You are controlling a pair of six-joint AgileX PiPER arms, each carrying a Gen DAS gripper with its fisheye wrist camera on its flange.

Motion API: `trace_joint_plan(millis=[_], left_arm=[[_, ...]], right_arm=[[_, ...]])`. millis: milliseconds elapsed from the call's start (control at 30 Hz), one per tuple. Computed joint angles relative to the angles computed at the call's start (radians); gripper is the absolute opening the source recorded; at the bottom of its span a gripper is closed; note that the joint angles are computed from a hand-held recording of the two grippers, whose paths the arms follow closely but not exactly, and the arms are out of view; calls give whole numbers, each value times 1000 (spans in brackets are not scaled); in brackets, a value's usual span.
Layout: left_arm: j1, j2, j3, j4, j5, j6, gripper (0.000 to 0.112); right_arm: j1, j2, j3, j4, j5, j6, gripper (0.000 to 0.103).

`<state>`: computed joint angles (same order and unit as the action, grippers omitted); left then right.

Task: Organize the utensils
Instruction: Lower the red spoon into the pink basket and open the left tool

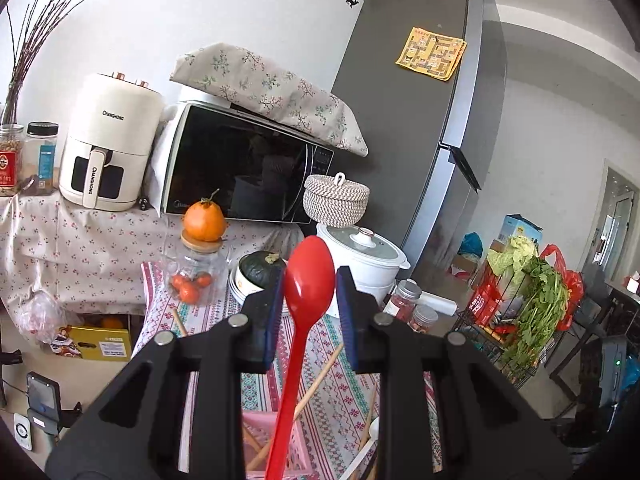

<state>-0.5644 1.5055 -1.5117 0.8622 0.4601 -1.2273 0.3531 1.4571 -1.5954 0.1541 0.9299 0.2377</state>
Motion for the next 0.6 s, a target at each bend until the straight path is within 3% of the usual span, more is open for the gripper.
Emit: trace_joint_plan(millis=[200,433,600], left_arm=[[-2,63,23,197,9,-175,28],[35,90,30,132,-14,-181,28],[29,89,35,51,7,-81,28]], right_arm=[[-19,38,-78,27,-11,-34,5],[-14,67,-133,23,-18,-40,5],[-14,71,-142,22,-26,-35,5]])
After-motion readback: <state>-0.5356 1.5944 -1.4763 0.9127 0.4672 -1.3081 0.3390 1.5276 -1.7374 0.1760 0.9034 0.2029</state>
